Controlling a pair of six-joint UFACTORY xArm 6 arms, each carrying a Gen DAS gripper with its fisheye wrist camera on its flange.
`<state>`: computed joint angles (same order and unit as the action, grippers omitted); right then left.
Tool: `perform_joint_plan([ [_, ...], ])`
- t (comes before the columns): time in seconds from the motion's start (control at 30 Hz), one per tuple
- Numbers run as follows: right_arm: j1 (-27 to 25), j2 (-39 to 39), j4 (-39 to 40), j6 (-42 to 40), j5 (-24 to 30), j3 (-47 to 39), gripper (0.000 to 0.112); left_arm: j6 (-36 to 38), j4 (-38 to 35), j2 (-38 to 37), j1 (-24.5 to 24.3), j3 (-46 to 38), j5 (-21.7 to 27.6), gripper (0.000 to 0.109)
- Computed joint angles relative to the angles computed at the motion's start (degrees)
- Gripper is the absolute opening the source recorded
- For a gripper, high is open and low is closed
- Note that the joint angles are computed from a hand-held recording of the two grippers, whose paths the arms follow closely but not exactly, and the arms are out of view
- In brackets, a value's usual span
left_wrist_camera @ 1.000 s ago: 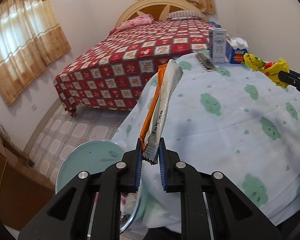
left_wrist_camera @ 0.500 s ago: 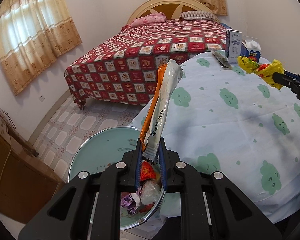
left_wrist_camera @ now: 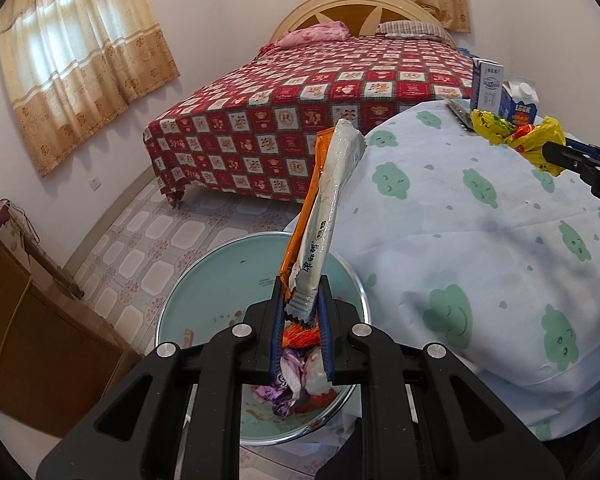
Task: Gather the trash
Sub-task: 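Carry the strip wrapper with the left gripper over the bucket while the right holds the yellow bag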
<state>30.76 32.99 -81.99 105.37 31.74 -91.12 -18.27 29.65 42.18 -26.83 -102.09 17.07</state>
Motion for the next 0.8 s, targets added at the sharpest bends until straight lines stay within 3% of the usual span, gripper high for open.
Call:
perform_joint_plan([
  [0.8,1.13,9.94,7.49,-13.25,-3.08,-14.04,0.025,-8.32,7.73,-3.62,4.74,5.73,-0.02,0.015],
])
